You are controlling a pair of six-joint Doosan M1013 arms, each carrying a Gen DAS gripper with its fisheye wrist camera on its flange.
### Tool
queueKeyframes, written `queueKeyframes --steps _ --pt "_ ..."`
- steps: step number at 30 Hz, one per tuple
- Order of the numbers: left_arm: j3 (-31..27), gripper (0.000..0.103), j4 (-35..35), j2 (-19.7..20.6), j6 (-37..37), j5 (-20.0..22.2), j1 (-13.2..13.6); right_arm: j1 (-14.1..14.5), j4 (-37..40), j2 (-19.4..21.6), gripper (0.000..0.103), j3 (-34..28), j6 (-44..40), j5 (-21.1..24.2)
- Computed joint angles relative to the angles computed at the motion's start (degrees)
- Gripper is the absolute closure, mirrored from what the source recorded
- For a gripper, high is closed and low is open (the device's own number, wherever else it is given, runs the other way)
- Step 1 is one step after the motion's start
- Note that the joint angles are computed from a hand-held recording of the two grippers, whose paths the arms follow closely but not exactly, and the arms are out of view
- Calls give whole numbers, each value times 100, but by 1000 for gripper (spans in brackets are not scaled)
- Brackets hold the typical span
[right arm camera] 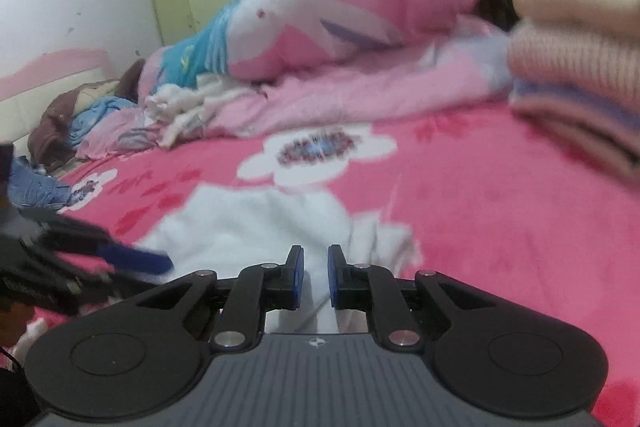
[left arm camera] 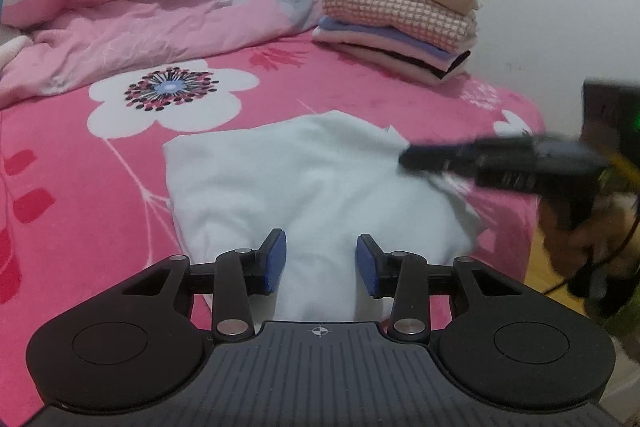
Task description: Fold clothes
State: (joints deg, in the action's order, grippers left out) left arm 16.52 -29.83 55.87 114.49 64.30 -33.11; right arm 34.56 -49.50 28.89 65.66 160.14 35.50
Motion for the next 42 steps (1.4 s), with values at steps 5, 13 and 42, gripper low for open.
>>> queueKeyframes --steps 5,13,42 --pt "345 62 -202 -133 99 -257 18 -223 1209 343 89 -655 -1477 -182" --pt "945 62 -489 -382 329 -751 36 -522 1647 464 88 -956 -780 530" --pt "1382 57 -756 -553 134 -1237 41 -416 1200 -488 86 813 30 -1706"
